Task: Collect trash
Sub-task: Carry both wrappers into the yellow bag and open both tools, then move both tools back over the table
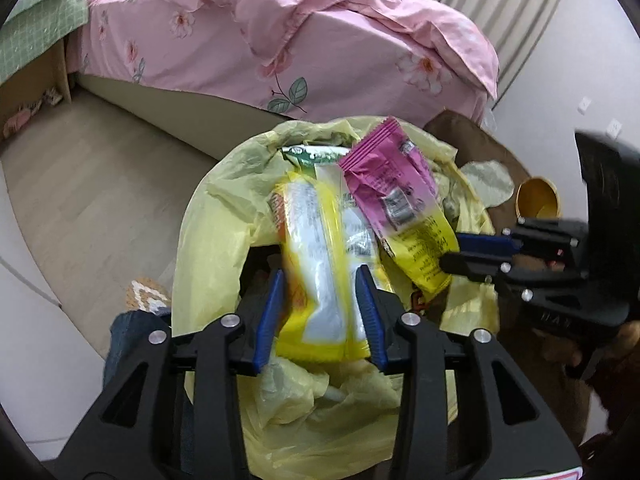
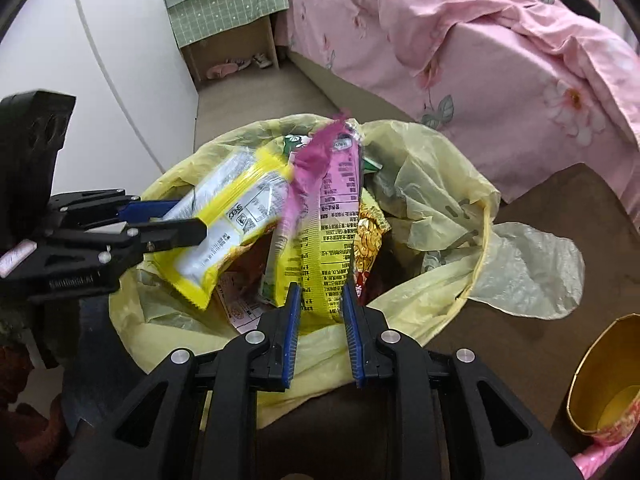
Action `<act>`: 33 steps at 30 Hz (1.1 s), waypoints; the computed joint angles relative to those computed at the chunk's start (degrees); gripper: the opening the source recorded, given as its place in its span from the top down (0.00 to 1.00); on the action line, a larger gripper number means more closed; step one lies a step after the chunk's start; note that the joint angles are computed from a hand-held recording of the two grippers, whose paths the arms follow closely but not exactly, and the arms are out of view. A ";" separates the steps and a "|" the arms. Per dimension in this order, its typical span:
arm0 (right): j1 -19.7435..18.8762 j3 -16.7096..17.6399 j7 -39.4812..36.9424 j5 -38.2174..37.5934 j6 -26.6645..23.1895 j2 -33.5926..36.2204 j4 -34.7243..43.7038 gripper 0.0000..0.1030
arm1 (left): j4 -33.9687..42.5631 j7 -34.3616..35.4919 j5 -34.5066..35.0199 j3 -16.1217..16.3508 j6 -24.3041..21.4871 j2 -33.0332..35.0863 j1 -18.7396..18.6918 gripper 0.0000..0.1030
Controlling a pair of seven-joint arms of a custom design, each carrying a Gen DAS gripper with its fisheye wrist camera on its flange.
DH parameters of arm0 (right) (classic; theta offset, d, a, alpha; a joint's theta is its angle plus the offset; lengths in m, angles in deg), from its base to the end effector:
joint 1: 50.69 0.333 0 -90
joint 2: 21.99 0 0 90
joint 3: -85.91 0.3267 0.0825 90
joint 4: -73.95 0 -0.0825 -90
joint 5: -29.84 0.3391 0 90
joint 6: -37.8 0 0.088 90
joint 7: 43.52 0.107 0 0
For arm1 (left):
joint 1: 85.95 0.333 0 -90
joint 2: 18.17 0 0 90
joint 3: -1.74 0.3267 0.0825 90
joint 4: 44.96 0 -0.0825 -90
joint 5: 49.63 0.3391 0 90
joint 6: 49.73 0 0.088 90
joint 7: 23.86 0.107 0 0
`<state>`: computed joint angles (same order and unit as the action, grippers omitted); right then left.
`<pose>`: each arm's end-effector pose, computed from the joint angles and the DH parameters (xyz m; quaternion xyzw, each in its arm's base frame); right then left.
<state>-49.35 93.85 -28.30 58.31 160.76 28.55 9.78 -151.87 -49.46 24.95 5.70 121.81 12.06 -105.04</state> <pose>0.7448 0.1045 0.3272 -0.9415 0.1947 -0.0143 0.2746 0.5802 -0.2332 0.3054 -0.8000 0.4825 -0.3088 0.1784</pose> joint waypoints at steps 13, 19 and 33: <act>-4.23 2.01 -4.24 8.29 0.90 -4.64 -4.64 0.63 | -2.71 1.23 0.62 -5.49 -15.84 -8.14 -0.82 0.47; -8.35 1.54 -6.24 13.02 1.29 -7.48 -6.77 0.63 | -0.34 4.67 0.23 -8.30 -20.38 -8.95 -1.50 0.47; -19.35 -1.60 -10.46 21.27 10.87 -10.44 -12.55 0.63 | 18.44 24.22 -8.19 -8.85 -19.32 2.22 -7.15 0.46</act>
